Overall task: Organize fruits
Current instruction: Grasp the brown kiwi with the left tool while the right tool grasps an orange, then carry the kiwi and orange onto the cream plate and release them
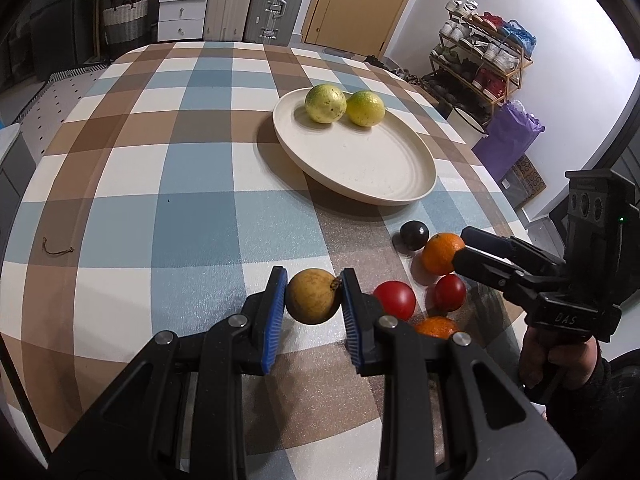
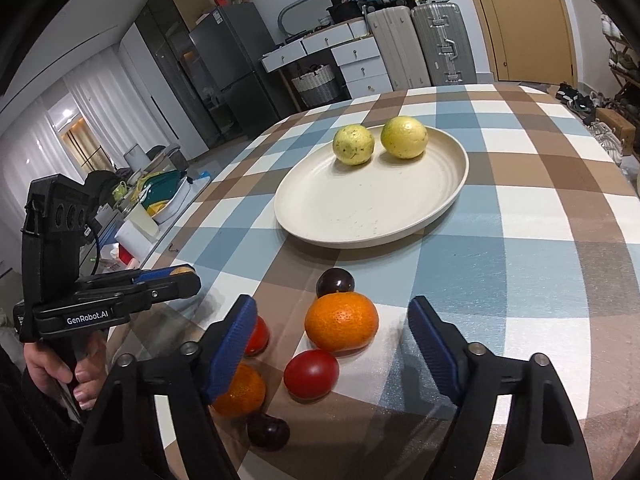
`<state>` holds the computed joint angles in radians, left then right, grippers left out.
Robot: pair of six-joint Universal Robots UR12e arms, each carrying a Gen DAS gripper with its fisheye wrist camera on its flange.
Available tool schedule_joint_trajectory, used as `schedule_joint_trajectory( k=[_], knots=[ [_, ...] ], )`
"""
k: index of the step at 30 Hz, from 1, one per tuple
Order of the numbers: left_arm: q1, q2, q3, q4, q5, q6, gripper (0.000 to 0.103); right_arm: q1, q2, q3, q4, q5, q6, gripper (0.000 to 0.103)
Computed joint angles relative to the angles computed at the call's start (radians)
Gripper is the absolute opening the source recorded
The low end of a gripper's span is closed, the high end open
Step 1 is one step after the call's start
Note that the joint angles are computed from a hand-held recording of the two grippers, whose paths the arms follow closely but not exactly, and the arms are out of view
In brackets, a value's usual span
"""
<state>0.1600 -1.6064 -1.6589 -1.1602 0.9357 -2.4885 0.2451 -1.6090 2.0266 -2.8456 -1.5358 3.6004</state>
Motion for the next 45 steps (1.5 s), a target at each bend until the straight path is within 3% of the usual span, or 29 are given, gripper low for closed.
schedule_joint_trajectory(
  k=[6,10,27,45],
  knots=[
    [-0.003,-0.004,0.005,0.004,-0.007,-0.010,0.024,0.002,0.010,-0.011,0.030,0.009,-0.013,0.064],
    [-0.006,-0.005,0.009,0.006,-0.014,-0.009,0.024,0.007,0.012,-0.019,0.066,-0.022,-0.024,0.042],
    [-0.044,-0.045,0.071,0.028,-0.022,-0.041,0.024,-0.047,-0.015,0.029,-0.112,0.064,0.044,0.040],
    [-0.150,-0.180,0.243,0.020,-0.039,-0.119,0.024,-0.119,0.035,-0.048,-0.131,0.140,0.008,0.040]
  ],
)
